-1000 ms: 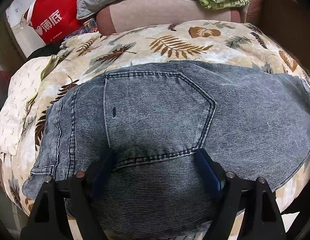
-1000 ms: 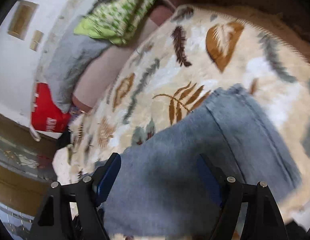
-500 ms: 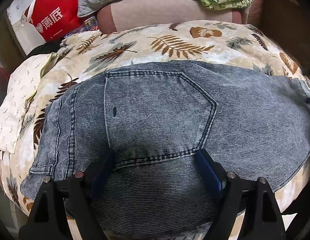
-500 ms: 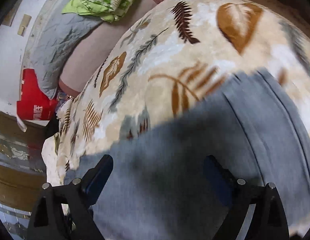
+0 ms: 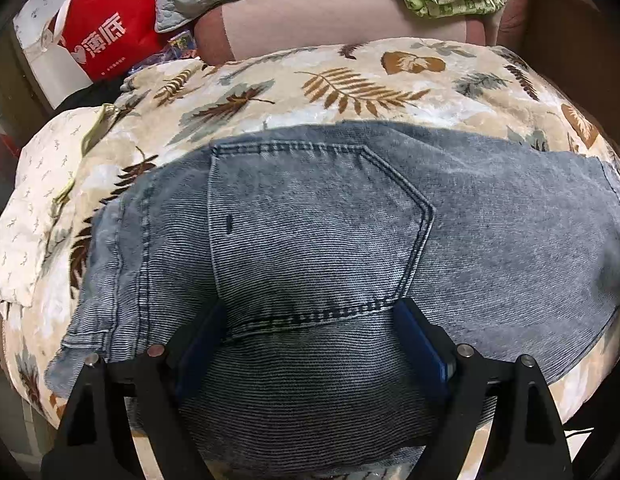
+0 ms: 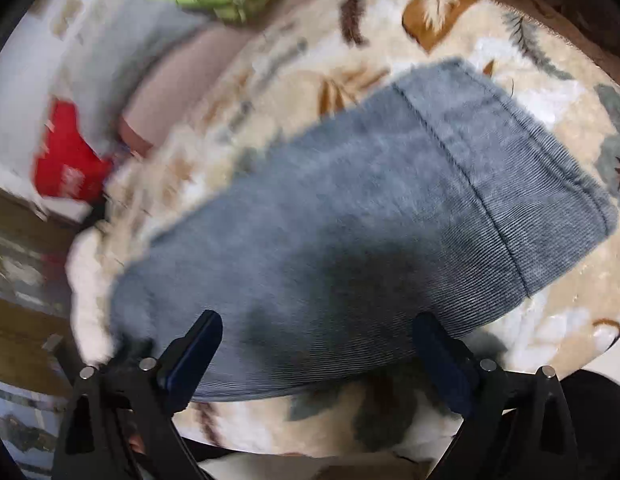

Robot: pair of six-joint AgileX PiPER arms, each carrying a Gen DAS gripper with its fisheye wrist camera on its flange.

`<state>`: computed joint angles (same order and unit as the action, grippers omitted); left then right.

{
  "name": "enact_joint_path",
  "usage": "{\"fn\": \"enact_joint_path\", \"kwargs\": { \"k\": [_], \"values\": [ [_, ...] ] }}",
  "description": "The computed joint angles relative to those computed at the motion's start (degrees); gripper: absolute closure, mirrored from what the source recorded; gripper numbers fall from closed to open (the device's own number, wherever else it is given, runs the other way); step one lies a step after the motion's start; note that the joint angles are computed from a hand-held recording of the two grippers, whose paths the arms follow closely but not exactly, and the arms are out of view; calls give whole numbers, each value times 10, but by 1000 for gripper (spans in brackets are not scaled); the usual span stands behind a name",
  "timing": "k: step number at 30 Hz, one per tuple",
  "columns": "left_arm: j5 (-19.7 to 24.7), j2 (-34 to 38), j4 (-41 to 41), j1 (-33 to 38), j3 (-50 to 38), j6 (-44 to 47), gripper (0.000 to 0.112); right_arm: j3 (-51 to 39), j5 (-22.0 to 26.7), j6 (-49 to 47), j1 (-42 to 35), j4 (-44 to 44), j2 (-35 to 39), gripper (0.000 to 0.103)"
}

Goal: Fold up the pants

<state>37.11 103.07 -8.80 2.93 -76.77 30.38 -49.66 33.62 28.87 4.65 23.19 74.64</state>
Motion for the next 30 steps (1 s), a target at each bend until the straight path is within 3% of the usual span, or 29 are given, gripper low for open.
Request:
{"fn": "enact_joint_path", "kwargs": {
  "k": [4, 8, 10, 15, 16, 18, 22, 25, 28, 30],
  "values": [
    [39, -18, -68, 10, -21, 1, 26, 90, -22, 61, -53, -2, -137, 5],
    [95, -25, -149, -14, -44, 31, 26, 167, 58, -87, -229, 154, -218, 11],
    [110, -22, -164, -45, -51, 30, 26, 168, 89, -131, -288, 184, -209, 11],
    [125, 7, -160, -110, -74, -16, 26, 137, 88, -230, -338, 231, -127, 13],
    [124, 10, -157, -121, -74, -27, 26, 129, 79, -227, -336, 221, -105, 17],
    [117, 13, -144, -141, -74, -44, 26, 126, 73, -244, -340, 237, -60, 35],
    [92, 11, -128, -164, -65, -63, 26, 109, 69, -226, -328, 203, -57, 49],
    [59, 24, -55, -193, -62, -110, 26, 98, 67, -215, -317, 188, -40, 47],
    [68, 70, 57, -228, -73, -178, 24, 90, 61, -211, -305, 184, -27, 37],
    [26, 54, 101, -244, -43, -199, 21, 68, 56, -167, -271, 126, -18, 39]
  ]
}}
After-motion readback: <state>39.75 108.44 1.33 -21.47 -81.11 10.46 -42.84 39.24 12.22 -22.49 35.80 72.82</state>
